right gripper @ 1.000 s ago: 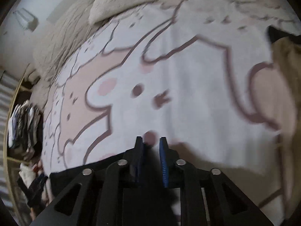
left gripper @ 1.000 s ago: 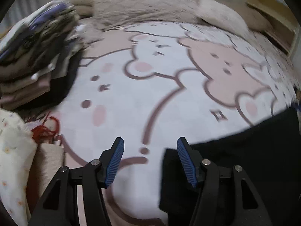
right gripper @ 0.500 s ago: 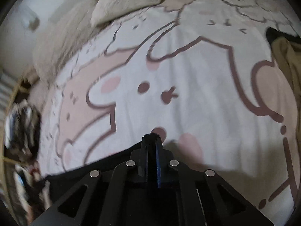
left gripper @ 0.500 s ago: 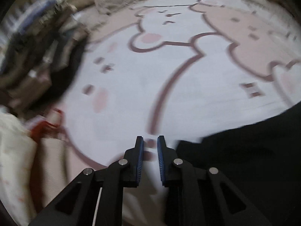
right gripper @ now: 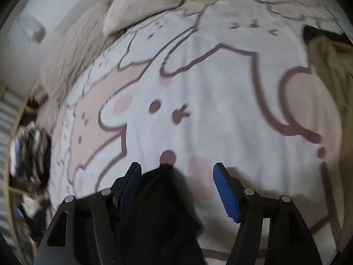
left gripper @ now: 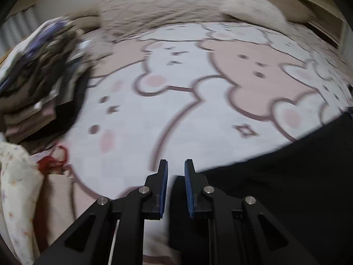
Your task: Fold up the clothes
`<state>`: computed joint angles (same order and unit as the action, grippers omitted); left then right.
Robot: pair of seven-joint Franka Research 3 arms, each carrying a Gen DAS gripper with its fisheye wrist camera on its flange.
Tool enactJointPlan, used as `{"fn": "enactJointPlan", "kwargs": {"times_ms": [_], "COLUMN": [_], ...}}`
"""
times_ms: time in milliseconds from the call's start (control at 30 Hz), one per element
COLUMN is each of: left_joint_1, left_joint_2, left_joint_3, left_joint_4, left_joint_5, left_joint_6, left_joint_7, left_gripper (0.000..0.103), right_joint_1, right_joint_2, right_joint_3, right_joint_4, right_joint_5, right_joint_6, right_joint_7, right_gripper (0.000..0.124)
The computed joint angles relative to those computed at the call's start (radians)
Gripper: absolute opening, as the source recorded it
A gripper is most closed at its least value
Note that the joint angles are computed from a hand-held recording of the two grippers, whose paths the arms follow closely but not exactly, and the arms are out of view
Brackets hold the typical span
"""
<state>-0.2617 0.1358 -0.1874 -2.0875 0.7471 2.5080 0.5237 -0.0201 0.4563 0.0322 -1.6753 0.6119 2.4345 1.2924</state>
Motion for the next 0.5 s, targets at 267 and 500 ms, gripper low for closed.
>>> {"fn": "enactJointPlan", "kwargs": {"times_ms": [267, 500], "left_joint_1": [-0.066, -0.081], "left_joint_2": [0.143, 0.107], "left_joint_3": [0.008, 0.014], "left_joint_4": [0.105, 0.091], "left_joint_5": [0.006, 0.047], "left_joint_6": [-0.156, -0.172], "left_joint_7": [0.042, -0.006], "left_gripper": [0.015, 0.015], "right_joint_1": [0.005, -0.109], "right_joint_2": [0.027, -0.06], "right_joint_3": [-0.003, 0.017], "right_joint_4": [0.007, -0.098], "right_joint_5": [0.005, 0.097], "right_joint_6": [0.069, 0.067], "right_joint_7": [0.023, -0.021], "right_gripper": [0.006, 0.07]}}
